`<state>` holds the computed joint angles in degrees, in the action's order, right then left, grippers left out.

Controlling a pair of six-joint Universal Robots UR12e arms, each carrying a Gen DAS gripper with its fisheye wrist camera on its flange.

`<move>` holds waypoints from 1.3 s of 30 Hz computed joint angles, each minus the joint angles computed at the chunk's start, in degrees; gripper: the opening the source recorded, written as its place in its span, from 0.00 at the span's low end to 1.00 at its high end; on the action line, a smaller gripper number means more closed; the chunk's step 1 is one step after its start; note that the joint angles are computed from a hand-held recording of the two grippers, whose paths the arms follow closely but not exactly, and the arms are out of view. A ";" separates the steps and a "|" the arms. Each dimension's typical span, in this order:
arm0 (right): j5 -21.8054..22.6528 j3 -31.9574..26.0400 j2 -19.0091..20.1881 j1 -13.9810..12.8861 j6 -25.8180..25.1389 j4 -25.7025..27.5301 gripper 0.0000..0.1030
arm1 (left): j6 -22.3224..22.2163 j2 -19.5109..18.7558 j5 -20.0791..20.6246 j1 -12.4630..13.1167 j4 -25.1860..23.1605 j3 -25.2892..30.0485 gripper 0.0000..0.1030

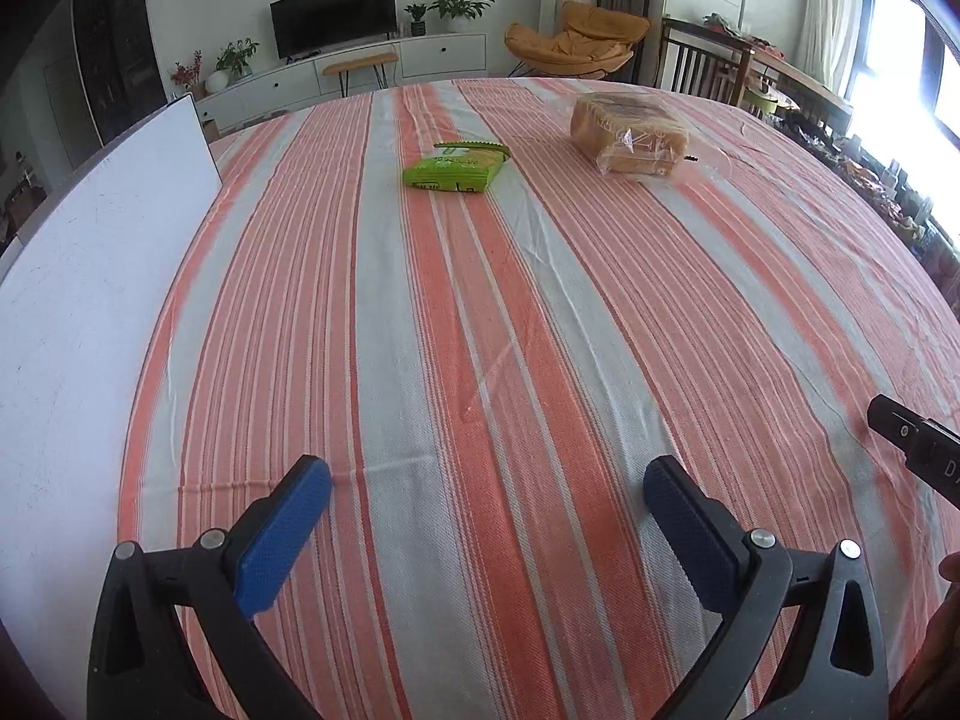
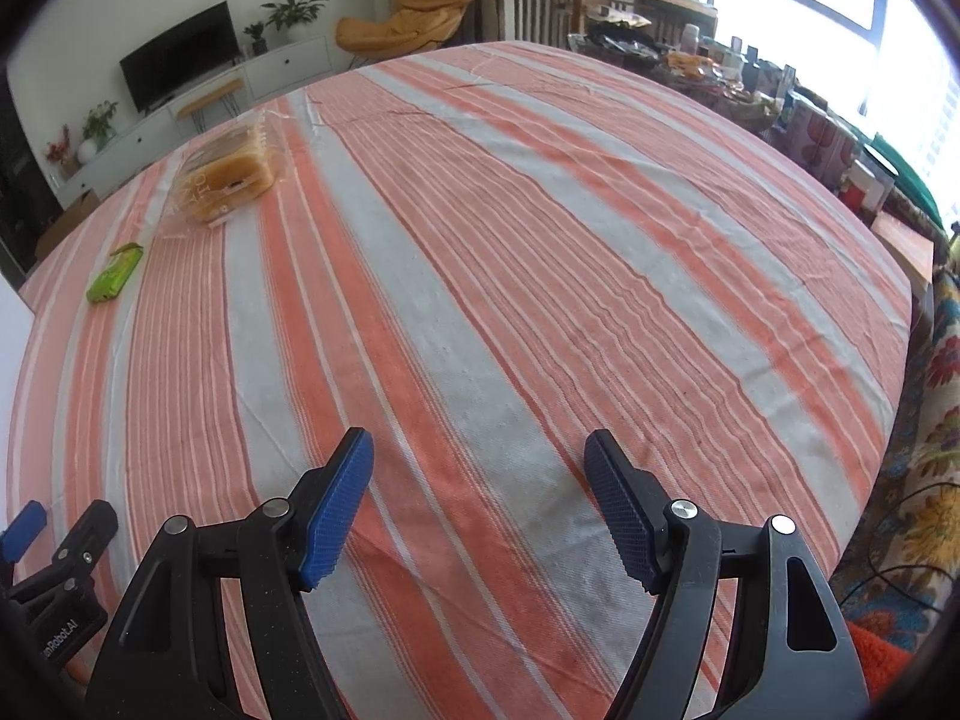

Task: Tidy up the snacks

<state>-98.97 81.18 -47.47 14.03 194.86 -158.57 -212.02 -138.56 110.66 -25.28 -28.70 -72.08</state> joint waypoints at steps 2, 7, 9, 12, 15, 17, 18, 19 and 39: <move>-0.44 -0.11 0.02 0.15 -0.37 0.34 0.75 | 0.01 -0.05 -0.01 0.01 0.00 0.05 1.00; -0.84 -0.23 0.05 0.31 -0.96 0.73 0.78 | 0.01 -0.03 -0.02 0.01 -0.01 0.04 1.00; -0.84 -0.23 0.04 0.32 -0.99 0.74 0.79 | 0.01 -0.01 -0.01 0.01 -0.03 0.03 1.00; -0.75 -0.23 0.03 0.33 -1.19 0.78 0.80 | 0.02 0.00 -0.02 0.01 -0.03 0.02 1.00; -0.77 -0.18 0.02 0.34 -1.20 0.73 0.82 | 0.01 0.03 -0.01 0.00 -0.04 0.00 1.00; -0.68 -0.17 0.01 0.33 -1.19 0.71 0.82 | 0.02 -0.01 -0.02 0.02 -0.04 0.04 1.00; -0.64 -0.23 0.03 0.35 -1.17 0.75 0.83 | 0.01 0.04 -0.01 0.00 -0.05 0.00 1.00; -0.62 -0.20 0.03 0.35 -1.18 0.71 0.83 | 0.02 0.00 -0.02 0.02 -0.04 0.04 1.00; -0.66 -0.31 0.09 0.39 -1.18 0.77 0.86 | 0.03 0.02 -0.03 0.02 -0.11 0.06 1.00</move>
